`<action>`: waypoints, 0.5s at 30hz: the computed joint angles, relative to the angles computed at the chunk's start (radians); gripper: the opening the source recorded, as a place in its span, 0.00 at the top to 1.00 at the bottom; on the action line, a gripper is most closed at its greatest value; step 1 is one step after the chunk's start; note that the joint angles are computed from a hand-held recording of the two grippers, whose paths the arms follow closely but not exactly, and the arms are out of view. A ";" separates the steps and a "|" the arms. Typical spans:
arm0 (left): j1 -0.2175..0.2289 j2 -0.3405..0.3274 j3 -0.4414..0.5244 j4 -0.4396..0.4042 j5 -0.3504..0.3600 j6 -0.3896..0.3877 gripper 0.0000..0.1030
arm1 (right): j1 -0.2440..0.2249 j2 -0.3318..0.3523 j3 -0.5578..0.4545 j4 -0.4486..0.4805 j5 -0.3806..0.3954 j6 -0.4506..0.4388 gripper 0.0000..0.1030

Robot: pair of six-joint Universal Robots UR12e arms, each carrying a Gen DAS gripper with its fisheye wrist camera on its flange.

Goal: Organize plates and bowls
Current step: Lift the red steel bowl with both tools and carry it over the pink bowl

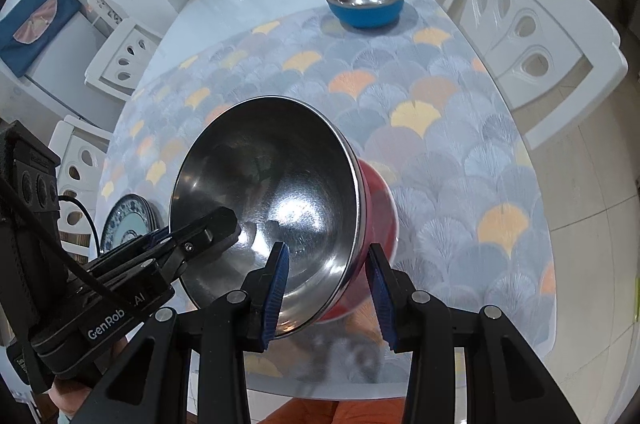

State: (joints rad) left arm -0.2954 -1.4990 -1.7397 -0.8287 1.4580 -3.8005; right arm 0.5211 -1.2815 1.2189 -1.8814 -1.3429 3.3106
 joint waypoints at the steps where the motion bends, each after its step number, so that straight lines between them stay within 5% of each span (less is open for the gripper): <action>1: -0.001 -0.001 0.000 -0.005 0.000 0.002 0.85 | -0.001 0.000 0.002 0.002 0.000 0.000 0.62; 15: -0.010 -0.017 0.013 -0.083 0.012 0.033 0.85 | -0.002 -0.002 0.026 0.009 0.011 0.004 0.62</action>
